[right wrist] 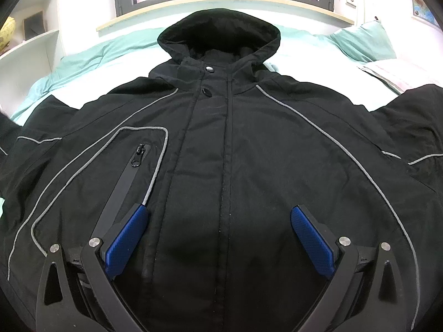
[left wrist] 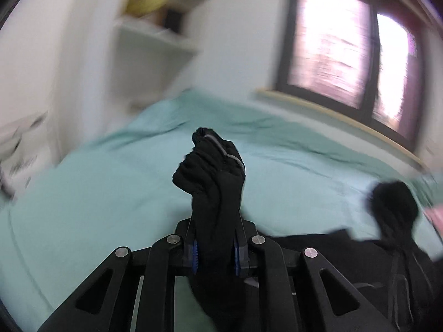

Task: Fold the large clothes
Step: 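Fold the sleeve across the jacket body with the left gripper while the right gripper grasps the other cuff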

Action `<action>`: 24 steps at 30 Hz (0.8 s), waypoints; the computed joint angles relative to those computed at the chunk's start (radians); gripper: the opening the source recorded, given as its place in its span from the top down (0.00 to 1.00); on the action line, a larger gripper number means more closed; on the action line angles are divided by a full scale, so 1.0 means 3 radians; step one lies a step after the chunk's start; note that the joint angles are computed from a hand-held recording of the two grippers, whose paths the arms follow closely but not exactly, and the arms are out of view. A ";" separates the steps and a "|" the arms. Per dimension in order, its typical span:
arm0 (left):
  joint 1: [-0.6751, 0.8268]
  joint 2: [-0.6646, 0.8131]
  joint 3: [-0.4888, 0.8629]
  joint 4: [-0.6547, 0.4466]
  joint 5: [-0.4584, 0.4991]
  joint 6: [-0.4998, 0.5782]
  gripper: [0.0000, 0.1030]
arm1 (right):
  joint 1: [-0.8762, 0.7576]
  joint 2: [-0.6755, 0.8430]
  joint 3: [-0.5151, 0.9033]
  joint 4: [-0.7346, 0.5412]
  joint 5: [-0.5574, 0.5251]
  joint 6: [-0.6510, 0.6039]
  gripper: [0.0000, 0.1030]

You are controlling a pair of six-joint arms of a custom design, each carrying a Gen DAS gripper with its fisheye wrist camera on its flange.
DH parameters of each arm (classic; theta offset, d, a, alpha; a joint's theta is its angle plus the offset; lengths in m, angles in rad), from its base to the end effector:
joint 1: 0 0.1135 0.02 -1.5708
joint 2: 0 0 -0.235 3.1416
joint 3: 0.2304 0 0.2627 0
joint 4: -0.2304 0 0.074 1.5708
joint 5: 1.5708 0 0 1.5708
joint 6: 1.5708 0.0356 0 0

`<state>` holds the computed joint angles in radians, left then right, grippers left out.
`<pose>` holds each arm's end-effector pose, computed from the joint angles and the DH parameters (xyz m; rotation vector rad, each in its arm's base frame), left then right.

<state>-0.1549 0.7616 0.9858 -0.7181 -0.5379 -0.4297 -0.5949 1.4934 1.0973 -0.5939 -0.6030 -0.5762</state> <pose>0.1787 -0.0094 0.3414 -0.5905 1.9052 0.1807 0.2744 -0.1613 0.2181 -0.1948 2.3326 0.2191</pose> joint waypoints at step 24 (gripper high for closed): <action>-0.1591 0.2332 0.1107 0.0068 0.1071 -0.0347 0.34 | 0.0212 -0.0210 0.0420 -0.0832 0.0217 -0.0318 0.02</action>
